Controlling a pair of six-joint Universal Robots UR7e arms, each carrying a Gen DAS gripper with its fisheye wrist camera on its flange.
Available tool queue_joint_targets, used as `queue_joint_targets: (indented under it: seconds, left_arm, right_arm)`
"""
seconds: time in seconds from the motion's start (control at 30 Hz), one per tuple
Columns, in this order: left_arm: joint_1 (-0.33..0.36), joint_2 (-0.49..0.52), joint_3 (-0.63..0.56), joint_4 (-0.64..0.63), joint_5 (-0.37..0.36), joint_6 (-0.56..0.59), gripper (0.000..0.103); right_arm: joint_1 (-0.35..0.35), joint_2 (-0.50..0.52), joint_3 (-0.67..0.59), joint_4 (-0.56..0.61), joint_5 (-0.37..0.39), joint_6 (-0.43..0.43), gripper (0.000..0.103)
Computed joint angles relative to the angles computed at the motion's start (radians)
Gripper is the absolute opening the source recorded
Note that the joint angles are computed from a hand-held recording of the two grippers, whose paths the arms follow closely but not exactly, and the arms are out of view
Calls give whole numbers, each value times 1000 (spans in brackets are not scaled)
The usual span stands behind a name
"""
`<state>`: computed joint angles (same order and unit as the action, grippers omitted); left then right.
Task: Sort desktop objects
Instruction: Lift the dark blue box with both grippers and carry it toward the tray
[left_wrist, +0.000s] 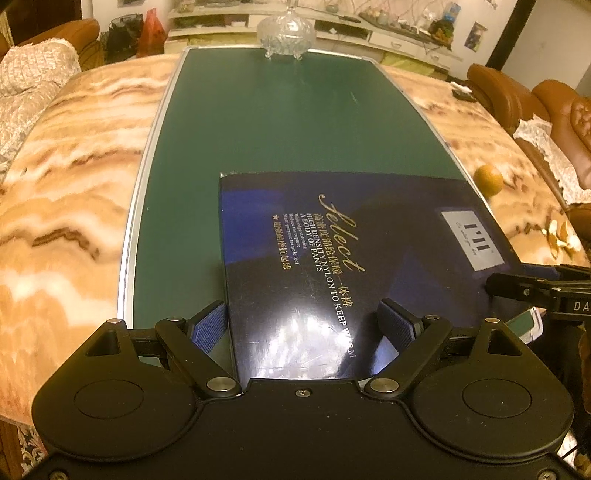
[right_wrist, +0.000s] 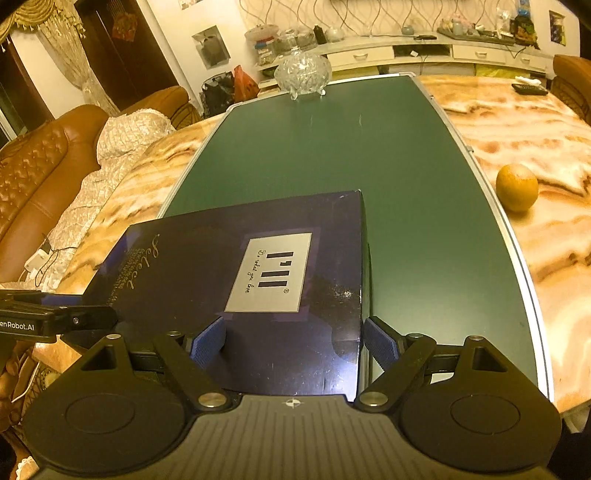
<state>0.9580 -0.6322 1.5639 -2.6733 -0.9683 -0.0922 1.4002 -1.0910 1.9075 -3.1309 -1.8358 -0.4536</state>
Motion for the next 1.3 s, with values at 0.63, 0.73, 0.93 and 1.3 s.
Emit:
queue_joint_targets:
  seconds: [0.63,0.73,0.93,1.3]
  left_arm:
    - [2,4,43,-16,2,-8,88]
    - [2,7,45,-22,4,-5,88]
    - [14,9,38,-15,-11,-20,88]
    - [-14,-3,108,-110,59,-43,91]
  right_arm:
    - [-23,-6,34,-20,5,9,85]
    - [-25,-1,32,-23,2,7,85]
    - [-25,8,39,-57,-9,2,84]
    - [-3,12,149,-310,-46,-46,80]
